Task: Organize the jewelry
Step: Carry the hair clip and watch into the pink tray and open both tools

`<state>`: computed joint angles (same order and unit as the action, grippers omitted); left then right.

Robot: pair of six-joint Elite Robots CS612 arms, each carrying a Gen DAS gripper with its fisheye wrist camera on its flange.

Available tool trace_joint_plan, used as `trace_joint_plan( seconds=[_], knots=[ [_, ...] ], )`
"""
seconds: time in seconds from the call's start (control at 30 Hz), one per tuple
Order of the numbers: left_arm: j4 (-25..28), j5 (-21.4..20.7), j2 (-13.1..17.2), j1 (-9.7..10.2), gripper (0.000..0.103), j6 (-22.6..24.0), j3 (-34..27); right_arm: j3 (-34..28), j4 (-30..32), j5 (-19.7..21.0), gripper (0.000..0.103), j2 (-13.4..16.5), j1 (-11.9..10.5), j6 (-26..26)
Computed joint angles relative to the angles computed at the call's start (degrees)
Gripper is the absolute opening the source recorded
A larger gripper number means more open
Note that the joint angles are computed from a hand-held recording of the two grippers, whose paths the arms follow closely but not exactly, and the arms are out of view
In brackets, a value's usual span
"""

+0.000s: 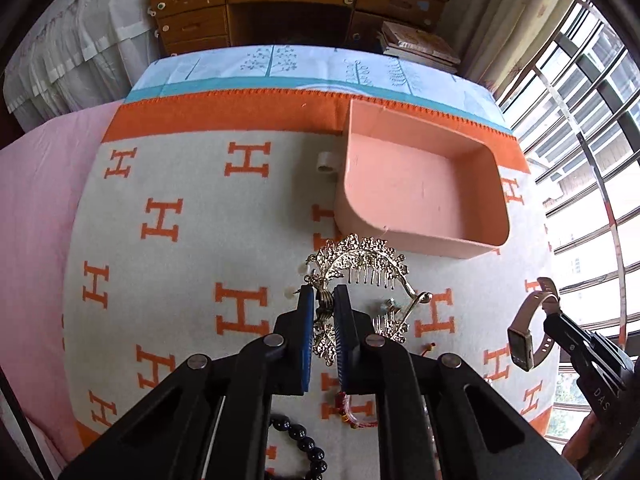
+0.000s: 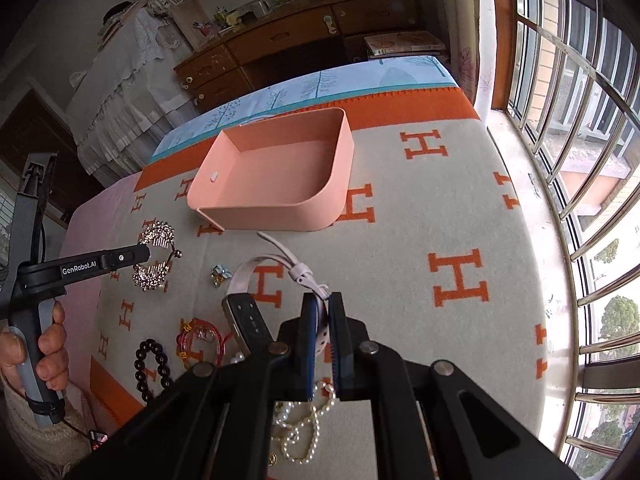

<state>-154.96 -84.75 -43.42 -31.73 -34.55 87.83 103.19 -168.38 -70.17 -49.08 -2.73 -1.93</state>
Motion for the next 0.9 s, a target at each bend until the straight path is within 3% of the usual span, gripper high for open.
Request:
trace_joint_plan(
  seconds=[0.17,0.3,0.6,0.8,0.9],
  knots=[
    [-2.77,2.19,-0.08,-0.23,0.007,2.82,-3.06,-6.0,1.02,0.66,0.006,1.92,0.94,2.6],
    [-3.91,2.61,1.63,0.03,0.007,3.3,-6.97,-11.92,3.32,-0.21,0.006,5.09,1.66,6.32],
    [4.15,-0.74,9.48,1.13,0.007,5.25,-17.02,-21.63,13.88,-3.9,0.006,12.31,3.1,7.8],
    [7.39,-0.9,12.35,1.16,0.007,6.75,-19.66,-22.63,12.55,-6.07,0.009,13.54,4.07,5.69],
    [8.41,-1.57,12.85,1.37,0.008,7.28,-19.97,-22.7,11.99,-9.47,0.01,13.53,4.79,4.16]
  ],
)
